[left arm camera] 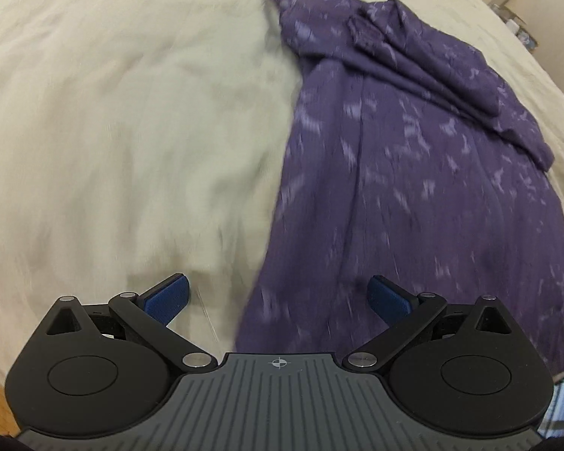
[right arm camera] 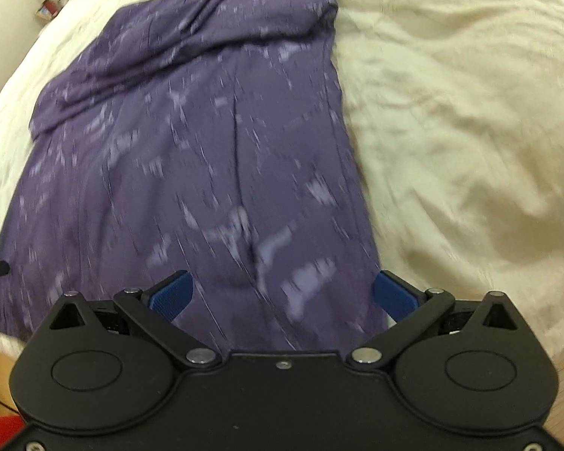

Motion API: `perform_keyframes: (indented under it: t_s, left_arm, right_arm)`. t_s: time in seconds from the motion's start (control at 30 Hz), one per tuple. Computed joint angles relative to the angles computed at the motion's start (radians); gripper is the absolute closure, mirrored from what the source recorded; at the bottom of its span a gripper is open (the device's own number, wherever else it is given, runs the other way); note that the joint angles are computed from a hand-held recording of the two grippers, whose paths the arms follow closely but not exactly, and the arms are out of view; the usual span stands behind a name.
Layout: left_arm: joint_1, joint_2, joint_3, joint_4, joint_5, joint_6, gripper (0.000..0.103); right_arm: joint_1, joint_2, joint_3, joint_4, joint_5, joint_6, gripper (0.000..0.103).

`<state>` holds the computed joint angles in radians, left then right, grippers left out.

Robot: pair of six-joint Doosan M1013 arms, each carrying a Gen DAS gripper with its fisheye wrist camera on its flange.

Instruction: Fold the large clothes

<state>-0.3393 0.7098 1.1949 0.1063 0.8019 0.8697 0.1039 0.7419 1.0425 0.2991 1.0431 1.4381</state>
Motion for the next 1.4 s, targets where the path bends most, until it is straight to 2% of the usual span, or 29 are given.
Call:
perform_keyframes:
  t_s: [0.27,0.47,0.7,0.77,0.87,0.9,0.93,0.97,1.0,1.03,1.07,1.1,1.13,1.17,1.27,1.4]
  left_arm:
    - [-0.018,-0.014,0.055,0.012,-0.046,0.010,0.000]
    - [-0.026,-0.009,0.052,0.007,-0.018,0.035,0.000]
    - [-0.023,-0.010,0.049,-0.016,-0.005,0.009,0.001]
    - [-0.030,-0.014,0.051,0.024,0.005,-0.042,0.017]
    - [-0.035,-0.022,0.060,0.031,-0.002,-0.065,0.027]
    - [-0.034,-0.024,0.062,0.022,-0.007,-0.061,0.029]
    - [-0.032,-0.027,0.068,0.018,-0.012,-0.059,0.037]
    - [-0.032,-0.032,0.074,0.018,-0.020,-0.057,0.049]
    - [-0.031,-0.037,0.082,0.017,-0.028,-0.055,0.056]
    - [-0.031,-0.041,0.087,0.018,-0.032,-0.058,0.070]
    - [-0.029,-0.051,0.100,0.014,-0.045,-0.066,0.080]
    - [-0.026,-0.062,0.116,0.002,-0.068,-0.072,0.088]
    - [-0.022,-0.074,0.134,-0.025,-0.102,-0.069,0.094]
    - [-0.021,-0.083,0.146,-0.029,-0.117,-0.087,0.095]
    - [-0.012,-0.113,0.182,-0.077,-0.190,-0.113,0.096]
    - [0.004,-0.160,0.235,-0.132,-0.324,-0.170,0.097]
  right_arm:
    - [-0.022,0.001,0.042,0.047,0.020,-0.092,0.001]
    - [-0.023,0.015,0.042,0.081,0.035,-0.134,0.001]
    - [-0.033,0.022,0.039,0.151,0.064,-0.186,0.000]
    - [-0.035,0.025,0.031,0.163,0.086,-0.201,0.000]
    - [-0.038,0.031,0.014,0.166,0.124,-0.204,0.002]
    - [-0.039,0.029,0.016,0.168,0.127,-0.202,0.004]
    - [-0.039,0.022,0.025,0.162,0.121,-0.199,0.013]
    - [-0.039,0.014,0.036,0.146,0.110,-0.192,0.023]
    - [-0.038,0.008,0.042,0.129,0.099,-0.180,0.029]
    - [-0.041,0.006,0.042,0.133,0.101,-0.177,0.041]
    - [-0.050,0.003,0.047,0.159,0.104,-0.186,0.059]
    - [-0.056,-0.002,0.053,0.184,0.102,-0.195,0.072]
    - [-0.062,-0.006,0.055,0.205,0.102,-0.206,0.078]
    - [-0.067,-0.008,0.056,0.228,0.108,-0.220,0.082]
    - [-0.093,-0.015,0.058,0.352,0.135,-0.257,0.083]
    - [-0.120,-0.023,0.052,0.475,0.135,-0.252,0.085]
